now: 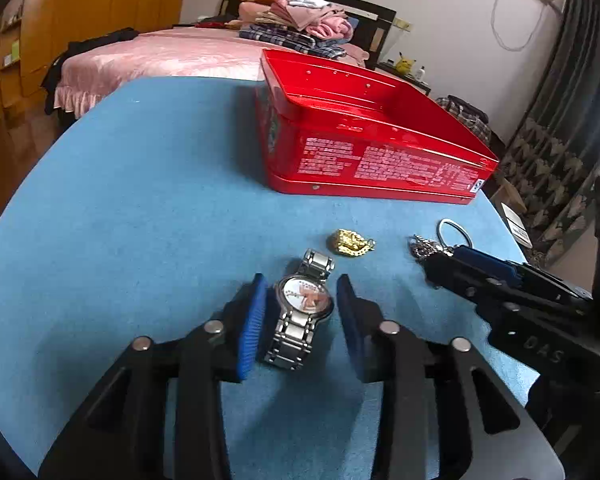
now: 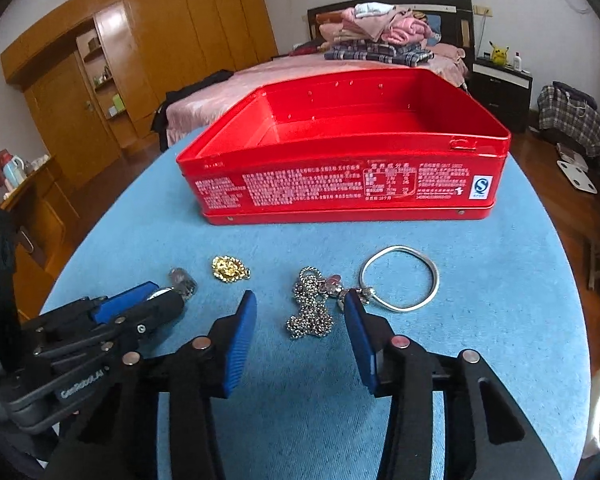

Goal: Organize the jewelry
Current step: 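Grasp the silver chain keyring with the right tool while the left tool holds the watch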

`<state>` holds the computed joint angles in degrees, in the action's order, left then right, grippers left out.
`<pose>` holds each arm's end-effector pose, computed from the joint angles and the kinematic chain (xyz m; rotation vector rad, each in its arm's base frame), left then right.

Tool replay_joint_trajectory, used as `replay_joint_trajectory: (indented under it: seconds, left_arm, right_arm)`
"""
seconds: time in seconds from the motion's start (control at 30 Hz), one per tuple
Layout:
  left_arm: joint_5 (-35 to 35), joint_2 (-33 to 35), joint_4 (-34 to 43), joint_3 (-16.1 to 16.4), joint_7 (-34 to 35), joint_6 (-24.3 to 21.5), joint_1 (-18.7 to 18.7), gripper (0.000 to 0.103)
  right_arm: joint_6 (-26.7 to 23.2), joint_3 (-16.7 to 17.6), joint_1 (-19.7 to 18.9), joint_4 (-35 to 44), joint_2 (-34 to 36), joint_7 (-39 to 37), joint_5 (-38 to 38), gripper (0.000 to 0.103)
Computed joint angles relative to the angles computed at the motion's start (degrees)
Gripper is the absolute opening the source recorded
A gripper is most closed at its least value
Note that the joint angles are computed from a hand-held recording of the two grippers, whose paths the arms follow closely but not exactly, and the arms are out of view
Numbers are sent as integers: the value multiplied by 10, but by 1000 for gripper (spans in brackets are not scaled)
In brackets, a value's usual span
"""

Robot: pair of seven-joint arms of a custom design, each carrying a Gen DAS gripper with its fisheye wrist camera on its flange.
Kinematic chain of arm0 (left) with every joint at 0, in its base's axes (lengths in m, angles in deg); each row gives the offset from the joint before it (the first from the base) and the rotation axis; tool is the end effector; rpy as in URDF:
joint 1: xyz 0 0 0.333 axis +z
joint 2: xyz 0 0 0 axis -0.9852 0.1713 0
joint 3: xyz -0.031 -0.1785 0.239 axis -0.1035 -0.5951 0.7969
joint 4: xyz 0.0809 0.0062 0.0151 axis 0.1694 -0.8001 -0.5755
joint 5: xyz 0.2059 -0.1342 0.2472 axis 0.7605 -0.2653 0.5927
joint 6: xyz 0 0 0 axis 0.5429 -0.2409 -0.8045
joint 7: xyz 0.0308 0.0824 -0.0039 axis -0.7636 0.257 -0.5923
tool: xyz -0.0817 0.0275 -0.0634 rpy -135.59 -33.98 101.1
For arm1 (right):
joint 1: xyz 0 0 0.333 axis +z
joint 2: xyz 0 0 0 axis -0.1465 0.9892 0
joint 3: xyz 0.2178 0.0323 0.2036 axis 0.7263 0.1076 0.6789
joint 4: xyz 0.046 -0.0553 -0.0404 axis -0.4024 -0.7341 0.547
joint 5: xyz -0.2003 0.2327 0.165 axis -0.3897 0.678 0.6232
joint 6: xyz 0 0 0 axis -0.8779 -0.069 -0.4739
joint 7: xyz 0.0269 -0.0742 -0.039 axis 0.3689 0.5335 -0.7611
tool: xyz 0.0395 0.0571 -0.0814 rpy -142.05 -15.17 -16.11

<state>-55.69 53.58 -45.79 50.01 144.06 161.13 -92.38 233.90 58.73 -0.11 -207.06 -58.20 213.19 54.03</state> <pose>0.5432 -0.3275 0.4954 -1.4515 2.3579 -1.1184 0.4610 0.1843 0.5233 -1.5026 1.9436 -0.5702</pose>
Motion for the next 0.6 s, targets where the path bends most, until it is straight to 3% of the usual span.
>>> replay_joint_trajectory:
  seconds: [0.17, 0.2, 0.37, 0.6]
  left_arm:
    - [42, 1, 2, 18, -31, -3, -19, 37]
    - [61, 0, 1, 28, -49, -1, -28, 31]
    - [63, -4, -8, 19, -54, 9, -17, 30]
    - [51, -19, -29, 10, -61, 32, -7, 30]
  right_arm:
    - [-15, -6, 9, 14, 11, -16, 16, 45]
    - [-28, -7, 11, 28, 21, -26, 19, 42]
    - [-52, -16, 24, 37, 23, -39, 17, 19]
    - [-31, -7, 19, 1, -10, -33, 13, 13]
